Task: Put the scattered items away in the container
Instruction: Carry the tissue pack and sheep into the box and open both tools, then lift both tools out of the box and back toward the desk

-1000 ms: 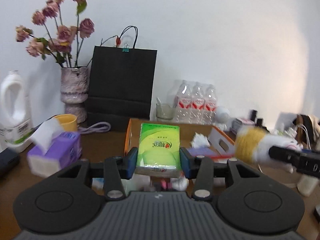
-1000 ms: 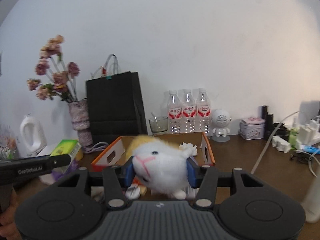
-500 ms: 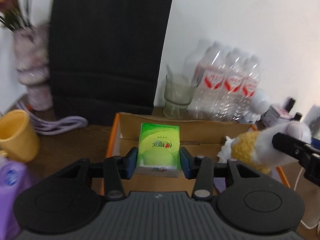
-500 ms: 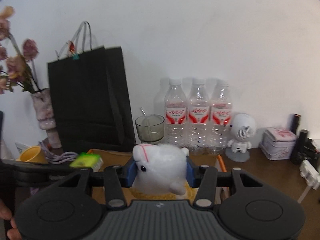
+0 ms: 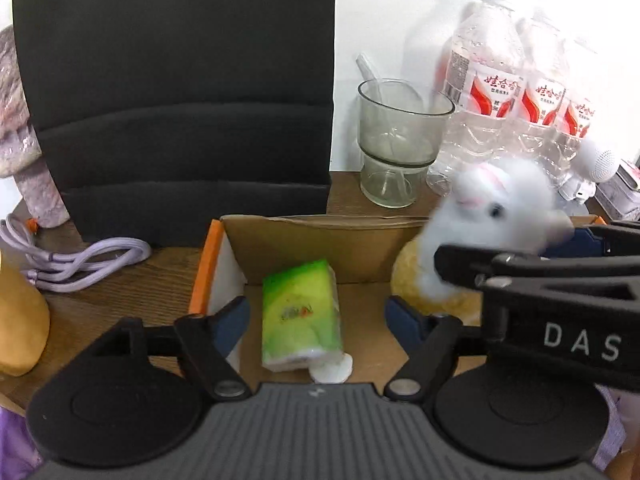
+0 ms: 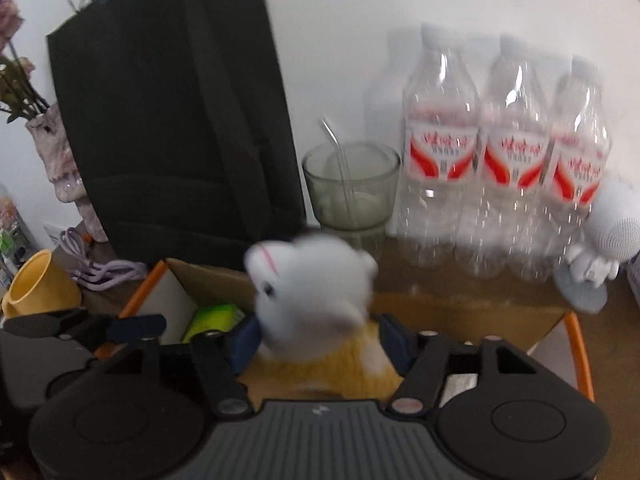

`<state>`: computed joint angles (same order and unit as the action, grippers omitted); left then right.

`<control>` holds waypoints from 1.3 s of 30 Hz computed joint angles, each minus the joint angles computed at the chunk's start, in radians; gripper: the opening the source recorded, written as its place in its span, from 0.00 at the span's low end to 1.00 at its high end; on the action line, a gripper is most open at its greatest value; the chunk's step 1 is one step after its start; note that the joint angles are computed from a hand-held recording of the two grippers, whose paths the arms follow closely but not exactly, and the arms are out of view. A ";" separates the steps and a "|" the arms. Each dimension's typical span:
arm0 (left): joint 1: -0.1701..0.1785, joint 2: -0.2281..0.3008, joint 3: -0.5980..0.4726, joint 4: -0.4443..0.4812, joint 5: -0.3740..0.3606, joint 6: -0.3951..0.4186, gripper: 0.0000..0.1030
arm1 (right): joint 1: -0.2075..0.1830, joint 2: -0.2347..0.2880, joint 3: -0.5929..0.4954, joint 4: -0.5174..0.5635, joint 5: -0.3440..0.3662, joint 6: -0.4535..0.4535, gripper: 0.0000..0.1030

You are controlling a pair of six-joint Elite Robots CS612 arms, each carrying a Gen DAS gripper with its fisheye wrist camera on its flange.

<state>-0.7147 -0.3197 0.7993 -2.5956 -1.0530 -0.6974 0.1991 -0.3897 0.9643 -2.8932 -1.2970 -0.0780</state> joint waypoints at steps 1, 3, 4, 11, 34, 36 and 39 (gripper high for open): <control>0.000 -0.010 0.017 -0.017 -0.008 -0.012 0.79 | -0.005 -0.003 0.004 0.000 0.022 0.018 0.67; 0.000 -0.034 0.055 -0.045 -0.024 -0.056 0.91 | -0.022 -0.018 0.030 -0.015 0.086 0.070 0.77; -0.002 -0.047 0.075 -0.056 -0.022 -0.076 0.95 | -0.028 -0.028 0.045 -0.016 0.098 0.095 0.79; -0.023 -0.134 0.176 -0.017 -0.017 -0.133 1.00 | -0.041 -0.149 0.207 -0.008 -0.063 0.073 0.83; -0.141 -0.323 0.458 -0.037 0.076 -0.273 1.00 | -0.058 -0.379 0.611 -0.131 -0.120 0.083 0.85; -0.162 -0.328 0.498 -0.106 0.131 -0.271 1.00 | -0.065 -0.383 0.671 -0.281 -0.084 0.108 0.85; -0.213 -0.305 0.571 -0.354 0.330 -0.176 1.00 | -0.059 -0.366 0.746 -0.540 -0.101 0.112 0.86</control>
